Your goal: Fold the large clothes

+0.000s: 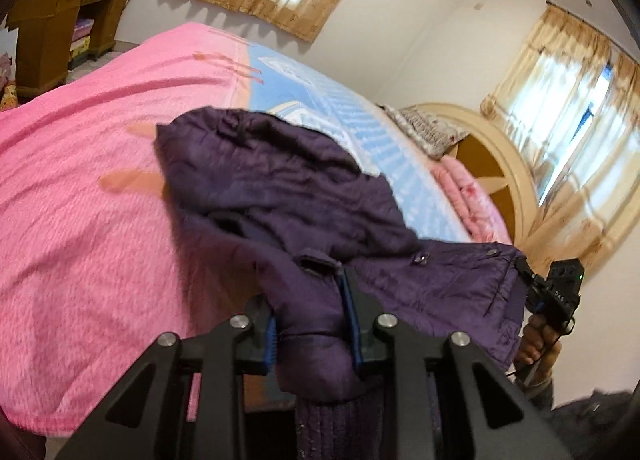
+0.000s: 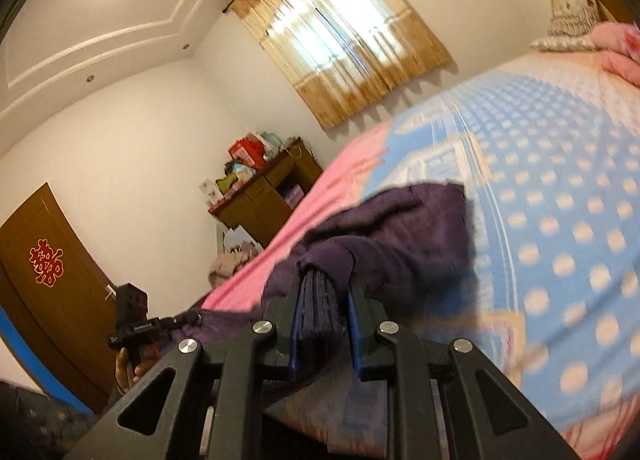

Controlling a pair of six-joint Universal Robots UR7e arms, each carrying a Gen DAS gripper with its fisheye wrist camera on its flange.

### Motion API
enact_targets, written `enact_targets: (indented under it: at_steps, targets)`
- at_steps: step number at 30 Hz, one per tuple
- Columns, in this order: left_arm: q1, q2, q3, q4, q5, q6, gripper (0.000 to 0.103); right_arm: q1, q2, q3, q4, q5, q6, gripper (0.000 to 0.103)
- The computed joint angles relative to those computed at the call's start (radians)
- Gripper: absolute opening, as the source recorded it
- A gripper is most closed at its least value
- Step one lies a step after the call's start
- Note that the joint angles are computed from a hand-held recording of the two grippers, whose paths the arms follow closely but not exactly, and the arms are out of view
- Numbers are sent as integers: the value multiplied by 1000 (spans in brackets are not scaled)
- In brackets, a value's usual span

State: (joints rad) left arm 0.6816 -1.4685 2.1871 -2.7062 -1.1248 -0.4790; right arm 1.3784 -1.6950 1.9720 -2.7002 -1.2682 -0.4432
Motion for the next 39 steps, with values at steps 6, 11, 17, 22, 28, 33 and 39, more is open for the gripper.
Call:
enact_targets:
  at_steps: [6, 11, 17, 22, 28, 33, 39]
  targets:
    - [133, 148, -190, -56, -130, 64, 28, 93, 254, -274, -39, -65, 87, 18]
    - [243, 310, -403, -20, -197, 94, 28, 133, 472, -539, -10, -172, 140, 17]
    - [371, 519, -658, 113, -215, 67, 28, 132, 790, -944, 135, -377, 200, 17]
    - [478, 621, -756, 195, -317, -141, 35, 114, 961, -1136, 255, -543, 149, 28]
    - [456, 544, -678, 138, -364, -103, 64, 67, 951, -1112, 183, -456, 213, 79]
    - [391, 460, -579, 18, -190, -51, 103, 54, 901, -1016, 61, -389, 230, 79]
    - [307, 474, -540, -26, 58, 107, 103, 130, 867, -921, -126, -497, 16, 79]
